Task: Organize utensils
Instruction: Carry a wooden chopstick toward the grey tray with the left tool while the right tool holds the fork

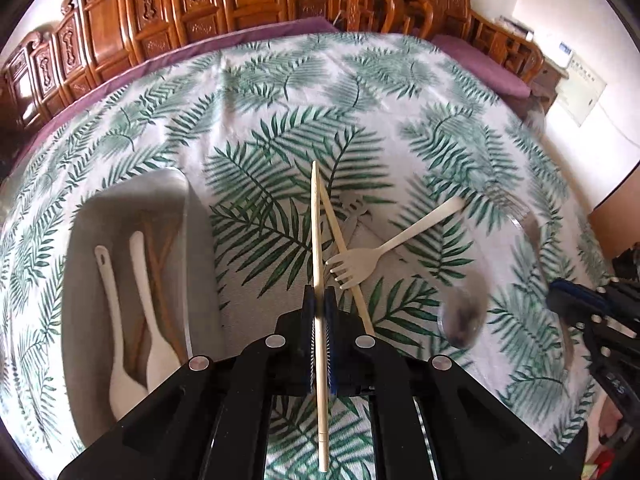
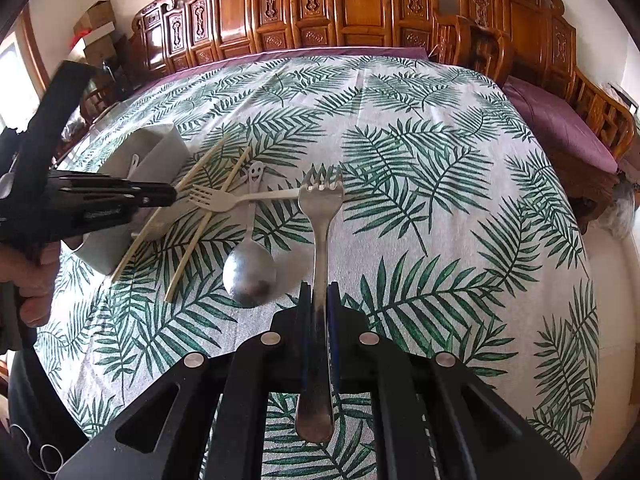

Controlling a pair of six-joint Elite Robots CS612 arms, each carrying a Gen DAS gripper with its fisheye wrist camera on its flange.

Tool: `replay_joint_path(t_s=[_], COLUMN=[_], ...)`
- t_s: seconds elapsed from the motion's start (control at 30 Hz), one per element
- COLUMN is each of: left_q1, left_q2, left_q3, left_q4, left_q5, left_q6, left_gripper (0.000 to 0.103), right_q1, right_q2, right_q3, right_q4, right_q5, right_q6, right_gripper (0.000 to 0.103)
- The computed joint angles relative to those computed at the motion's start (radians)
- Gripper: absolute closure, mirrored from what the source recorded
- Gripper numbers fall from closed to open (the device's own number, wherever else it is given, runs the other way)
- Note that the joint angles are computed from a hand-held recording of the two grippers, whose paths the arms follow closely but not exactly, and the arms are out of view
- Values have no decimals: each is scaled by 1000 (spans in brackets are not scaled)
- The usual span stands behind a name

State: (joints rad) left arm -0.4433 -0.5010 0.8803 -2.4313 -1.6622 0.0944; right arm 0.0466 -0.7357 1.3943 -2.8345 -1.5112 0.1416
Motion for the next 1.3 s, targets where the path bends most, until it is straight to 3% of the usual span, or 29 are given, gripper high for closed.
replay_joint_path(t_s=[0.27,0.6,0.83,1.3], left_q1=[19,51,78,120], left_q2=[-77,-113,-103,-27], left_q3=[108,158,150,31], left_q4=[-118,-180,-190,-151], left_q5=[-49,-58,-57,-84], left_q6=[20,36,10,-10], left_gripper=[99,99,99,99], right_q1=[8,29,53,97], right_q2=[-7,-1,22,68], right_q3=[-3,-36,-110,-217], right_q4=[-17,-20,13,75], right_q5=[13,26,23,35], right_q6=[-12,-15,-28,-52], right_gripper=[93,93,93,93])
